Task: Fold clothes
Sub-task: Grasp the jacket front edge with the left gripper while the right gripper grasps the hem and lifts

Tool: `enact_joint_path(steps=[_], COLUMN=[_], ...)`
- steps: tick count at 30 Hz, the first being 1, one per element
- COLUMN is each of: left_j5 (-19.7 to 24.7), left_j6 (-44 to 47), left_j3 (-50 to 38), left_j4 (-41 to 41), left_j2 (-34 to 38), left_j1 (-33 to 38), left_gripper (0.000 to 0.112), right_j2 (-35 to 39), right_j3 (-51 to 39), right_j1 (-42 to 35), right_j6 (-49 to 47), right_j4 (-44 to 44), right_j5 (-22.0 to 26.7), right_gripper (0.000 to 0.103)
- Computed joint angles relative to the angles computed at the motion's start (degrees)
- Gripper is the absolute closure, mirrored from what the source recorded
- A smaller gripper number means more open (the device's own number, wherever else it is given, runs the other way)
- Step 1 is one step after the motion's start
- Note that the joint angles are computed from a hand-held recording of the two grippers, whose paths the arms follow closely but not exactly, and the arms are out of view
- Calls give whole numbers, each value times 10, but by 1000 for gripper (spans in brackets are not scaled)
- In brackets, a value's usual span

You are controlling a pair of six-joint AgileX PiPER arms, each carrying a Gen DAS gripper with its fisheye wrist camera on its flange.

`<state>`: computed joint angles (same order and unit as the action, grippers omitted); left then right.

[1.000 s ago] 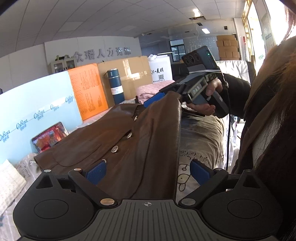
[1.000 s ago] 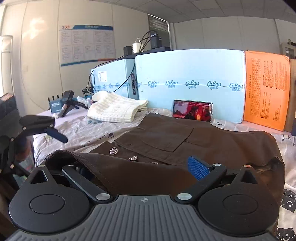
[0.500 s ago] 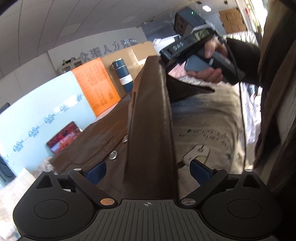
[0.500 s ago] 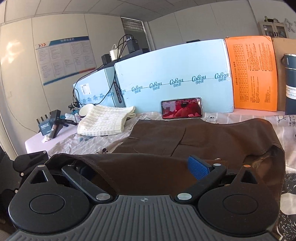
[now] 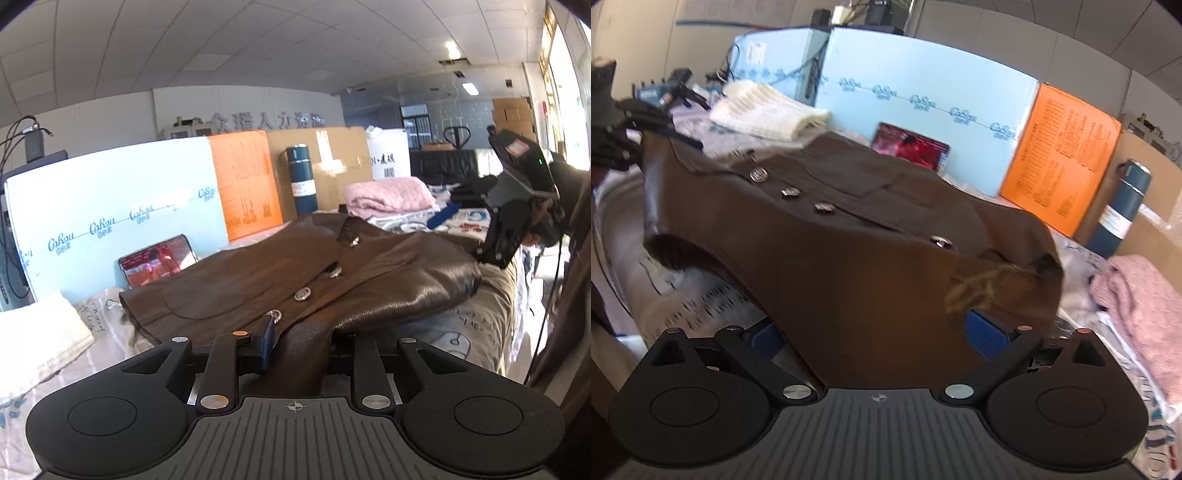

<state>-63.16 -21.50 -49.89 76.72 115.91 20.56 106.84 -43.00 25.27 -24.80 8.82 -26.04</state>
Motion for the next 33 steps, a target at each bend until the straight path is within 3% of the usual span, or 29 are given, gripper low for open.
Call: enact_joint_path(steps=[2, 5, 6, 7, 9, 12, 16, 19, 23, 28, 33], left_j5=[-5, -1, 1, 1, -3, -17, -43, -48, -65, 22, 99], left_j6=[-18, -19, -21, -19, -24, -45, -70, -85, -134, -244, -430], left_j3=[-11, -19, -21, -21, -20, -12, 2, -29, -109, -256, -454], left_j4=[-5, 0, 6, 10, 25, 67, 116, 77, 8, -18, 57], left_j2=[6, 9, 10, 10, 10, 0, -14, 0, 33, 89, 178], left_j1=[-2, -5, -6, -5, -1, 14, 34, 22, -7, -64, -98], left_gripper=[90, 90, 90, 91, 94, 102, 102, 102, 100, 100, 100], right_j2=[7, 32, 35, 36, 36, 26, -40, -80, -83, -42, 44], right_j3=[17, 37, 48, 53, 64, 79, 119, 142, 95, -19, -184], right_j1=[9, 32, 33, 29, 18, 13, 8, -5, -58, -143, -182], right_j6=[-115, -276, -300, -301, -294, -261, -204, -153, -92, 103, 282], right_j4=[113, 271, 291, 288, 269, 241, 210, 179, 66, -156, -342], right_j5=[-34, -140, -167, -171, -177, -173, -148, -168, -146, -91, -4], right_gripper=[4, 12, 27, 52, 81, 97, 98, 98, 98, 98, 98])
